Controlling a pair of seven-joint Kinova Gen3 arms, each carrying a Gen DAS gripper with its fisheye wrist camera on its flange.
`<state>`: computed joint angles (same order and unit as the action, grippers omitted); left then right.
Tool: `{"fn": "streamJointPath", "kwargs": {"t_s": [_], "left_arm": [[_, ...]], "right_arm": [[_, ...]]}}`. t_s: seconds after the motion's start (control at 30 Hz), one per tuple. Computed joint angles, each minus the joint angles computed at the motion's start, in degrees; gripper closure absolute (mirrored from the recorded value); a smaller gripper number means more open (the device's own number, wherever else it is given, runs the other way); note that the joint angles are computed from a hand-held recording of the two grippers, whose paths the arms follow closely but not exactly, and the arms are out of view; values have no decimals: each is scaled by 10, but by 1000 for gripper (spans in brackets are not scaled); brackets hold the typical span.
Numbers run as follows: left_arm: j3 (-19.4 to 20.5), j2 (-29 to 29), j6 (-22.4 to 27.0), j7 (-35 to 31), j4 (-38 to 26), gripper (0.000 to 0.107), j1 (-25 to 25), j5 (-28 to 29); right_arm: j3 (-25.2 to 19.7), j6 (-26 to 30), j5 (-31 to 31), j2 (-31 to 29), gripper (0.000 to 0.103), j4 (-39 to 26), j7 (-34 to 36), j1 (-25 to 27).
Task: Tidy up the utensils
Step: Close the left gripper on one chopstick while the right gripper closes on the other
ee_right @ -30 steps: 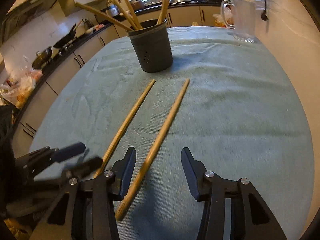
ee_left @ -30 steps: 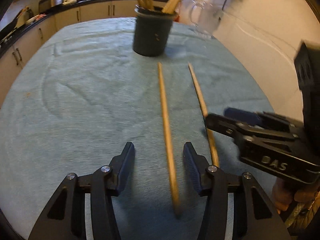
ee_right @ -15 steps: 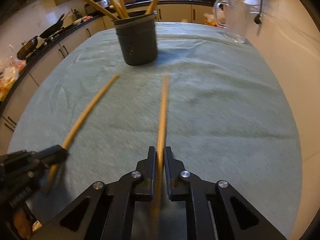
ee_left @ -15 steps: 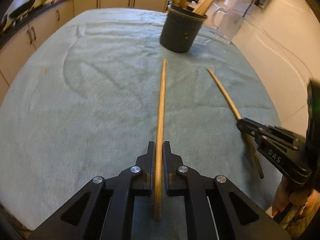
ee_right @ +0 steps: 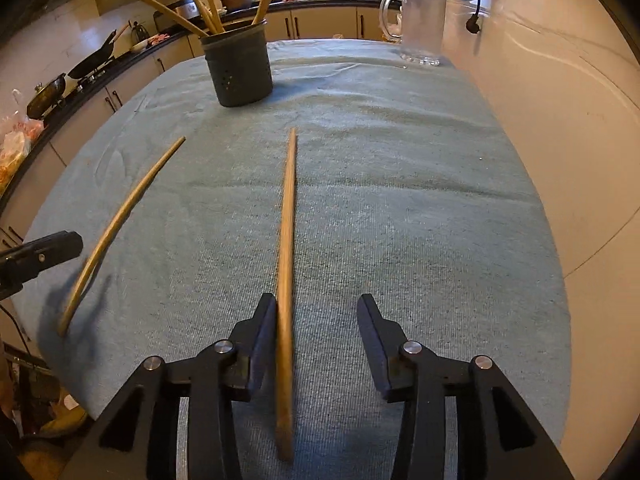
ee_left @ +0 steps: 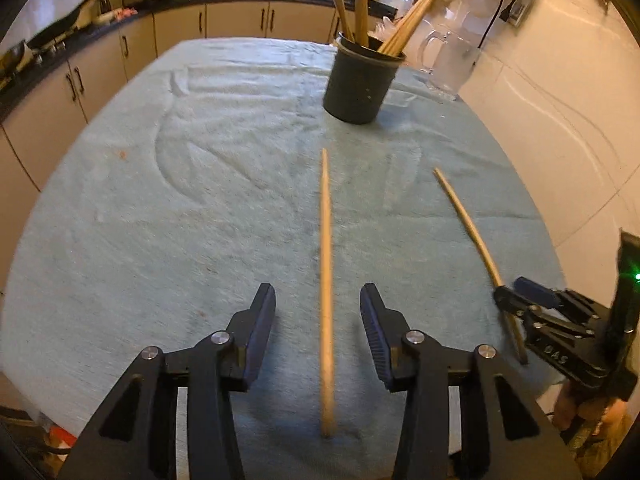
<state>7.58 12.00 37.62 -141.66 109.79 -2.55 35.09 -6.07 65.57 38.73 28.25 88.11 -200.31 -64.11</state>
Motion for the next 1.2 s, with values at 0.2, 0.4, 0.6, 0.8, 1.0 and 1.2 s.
{"fn": "streamJointPath", "kwargs": {"t_s": [0.2,0.4,0.6,0.8,1.0,1.2], "left_arm": [[-3,10,-26,42,-13,65,24,-50],[3,34,-35,97,-37,65,41,-103],[11,51,-31,130,-55,64,50,-134],[20,58,-24,137,-65,64,47,-139],[23,63,-20,140,-73,61,49,-141],[20,70,-2,152,-97,61,63,-162]], "right_arm": [[4,15,3,11,58,-13,9,0],[8,15,7,12,58,-13,15,5],[11,15,11,16,57,-15,21,9],[13,10,15,16,54,-12,22,12],[12,1,14,14,48,-10,32,18],[1,-24,-16,8,40,-16,110,51]]}}
